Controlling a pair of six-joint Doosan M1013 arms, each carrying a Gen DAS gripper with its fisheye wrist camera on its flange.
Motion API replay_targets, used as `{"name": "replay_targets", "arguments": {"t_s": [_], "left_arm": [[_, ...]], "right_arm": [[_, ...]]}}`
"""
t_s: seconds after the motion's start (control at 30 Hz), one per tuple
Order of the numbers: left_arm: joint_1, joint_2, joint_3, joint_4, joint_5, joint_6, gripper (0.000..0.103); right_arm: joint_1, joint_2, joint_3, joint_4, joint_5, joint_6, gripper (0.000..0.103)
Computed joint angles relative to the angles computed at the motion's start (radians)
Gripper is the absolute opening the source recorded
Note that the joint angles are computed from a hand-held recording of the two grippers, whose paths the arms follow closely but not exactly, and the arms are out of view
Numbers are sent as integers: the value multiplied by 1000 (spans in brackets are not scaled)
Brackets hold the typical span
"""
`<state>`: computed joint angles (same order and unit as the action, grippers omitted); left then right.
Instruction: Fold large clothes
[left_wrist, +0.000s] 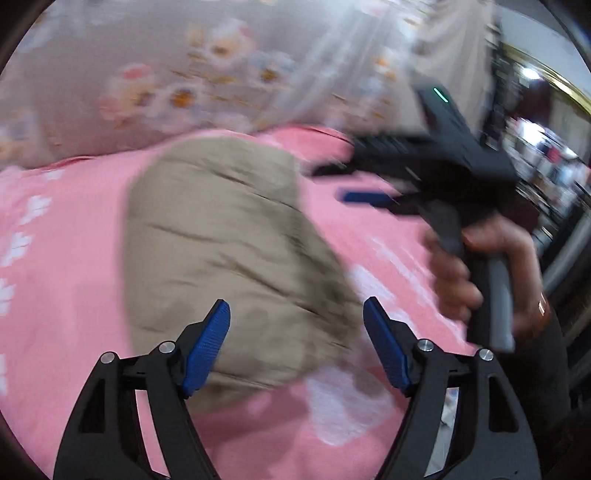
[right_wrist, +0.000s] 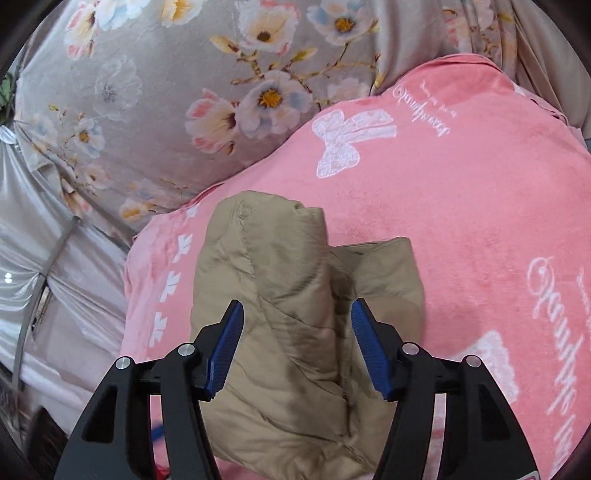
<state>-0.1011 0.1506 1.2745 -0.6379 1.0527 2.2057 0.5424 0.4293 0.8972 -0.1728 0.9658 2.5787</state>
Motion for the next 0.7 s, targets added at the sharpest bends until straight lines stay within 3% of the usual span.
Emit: {"name": "replay_targets", "arguments": {"t_s": [0.1, 0.13, 0.2, 0.23, 0.27, 0.3, 0.33, 0.37, 0.47, 0.7], "left_arm": [[-10, 27, -59, 302, -183, -299, 72], [-18, 44, -81, 400, -216, -392, 72], [-30, 94, -148, 557, -208, -546, 69], [-34, 122, -185, 584, -181, -586, 68], [-38, 140, -205, 590, -164, -601, 68], [-48, 163, -235, 618, -136, -632, 66], [-57, 182, -259, 638, -116, -650, 65], [-68, 196, -275, 667, -109, -668, 65], [-87, 215, -293, 699, -90, -674, 63], [-143, 252, -307, 727, -63, -683, 63]], "right_arm": [[2, 57, -83, 8, 70, 7, 60], [1, 75, -110, 16, 91, 3, 61], [3, 104, -148, -8, 137, 25, 60], [5, 123, -174, -25, 173, 34, 60], [4, 139, -195, -27, 198, 35, 54], [3, 140, -189, -21, 196, 35, 46], [4, 146, -194, -28, 206, 36, 27], [8, 143, -186, -51, 207, 43, 20], [15, 108, -127, -112, 181, 75, 17], [22, 97, -47, -242, 241, 108, 16]]}}
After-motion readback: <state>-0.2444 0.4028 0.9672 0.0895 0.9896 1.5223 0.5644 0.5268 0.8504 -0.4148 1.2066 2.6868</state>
